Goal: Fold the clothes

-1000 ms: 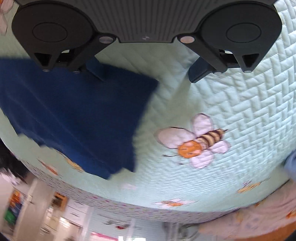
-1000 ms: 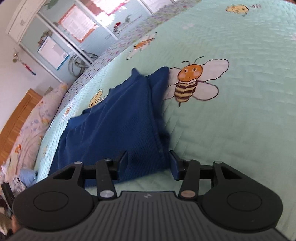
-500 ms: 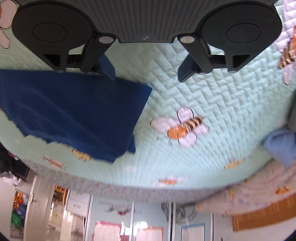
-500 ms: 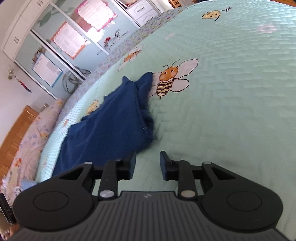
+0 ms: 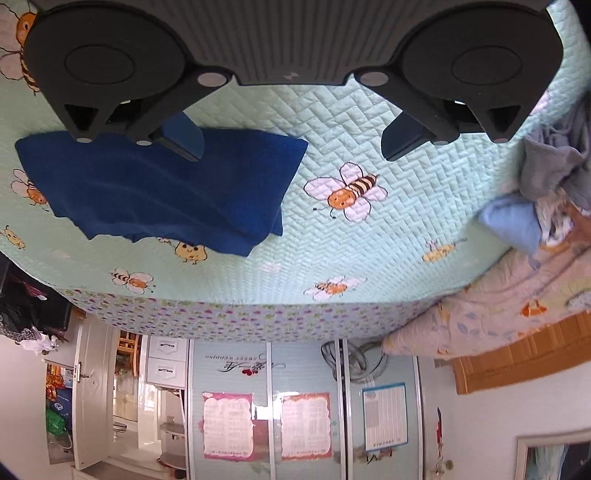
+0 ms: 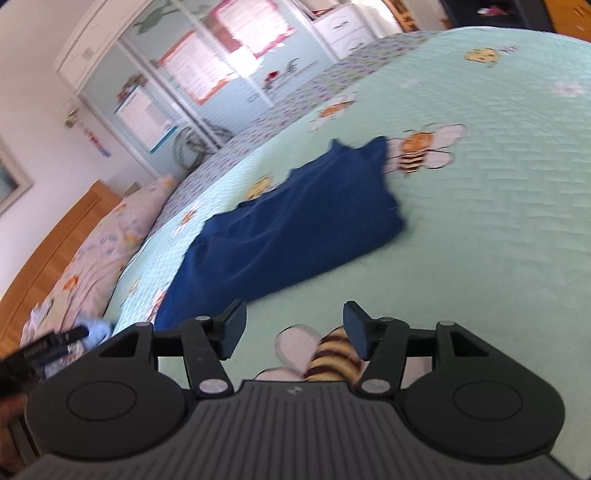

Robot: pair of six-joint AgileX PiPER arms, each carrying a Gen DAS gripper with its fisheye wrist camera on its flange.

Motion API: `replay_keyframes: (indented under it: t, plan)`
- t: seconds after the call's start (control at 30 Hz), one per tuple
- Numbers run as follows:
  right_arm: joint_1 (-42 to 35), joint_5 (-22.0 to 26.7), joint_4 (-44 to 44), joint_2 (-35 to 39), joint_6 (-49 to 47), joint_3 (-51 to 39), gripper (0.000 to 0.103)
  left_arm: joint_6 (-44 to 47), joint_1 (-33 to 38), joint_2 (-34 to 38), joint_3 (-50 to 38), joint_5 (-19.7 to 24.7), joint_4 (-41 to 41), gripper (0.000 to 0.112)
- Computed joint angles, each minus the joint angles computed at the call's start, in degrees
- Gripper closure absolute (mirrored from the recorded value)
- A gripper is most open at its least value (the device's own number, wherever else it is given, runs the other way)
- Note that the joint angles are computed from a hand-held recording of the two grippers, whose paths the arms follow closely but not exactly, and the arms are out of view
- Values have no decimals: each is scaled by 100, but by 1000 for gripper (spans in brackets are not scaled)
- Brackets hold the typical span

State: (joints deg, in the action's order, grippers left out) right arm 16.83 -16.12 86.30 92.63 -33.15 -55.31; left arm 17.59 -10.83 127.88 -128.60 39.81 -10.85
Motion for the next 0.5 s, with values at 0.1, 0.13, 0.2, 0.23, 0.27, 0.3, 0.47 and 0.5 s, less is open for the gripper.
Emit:
replay_keyframes:
  t: [0.1, 0.13, 0.2, 0.23, 0.27, 0.3, 0.47, 0.5]
  plan:
    - [256, -172, 354, -27, -401, -78, 40, -23, -61, -455, 580, -248, 133, 10]
    - [331, -224, 433, -52, -476, -82, 40, -50, -81, -587, 745, -323, 192, 10]
    - [482, -316, 501, -122, -515, -56, 40, -133, -120, -833, 1058, -484, 340, 10]
    - [556, -376, 558, -161, -569, -43, 40, -179, -139, -947, 1201, -553, 417, 10]
    - [641, -459, 668, -202, -670, -36, 40, -163, -143, -1071, 1362, -629, 415, 10]
    - [729, -549, 783, -243, -773, -30, 40, -107, -139, -1199, 1531, -709, 361, 10]
    - [1120, -947, 1086, -455, -968, 60, 39, 347, -100, -1796, 2298, -989, -80, 10]
    - [1197, -1024, 1131, -494, -984, 73, 39, 433, -96, -1910, 2444, -1042, -148, 10]
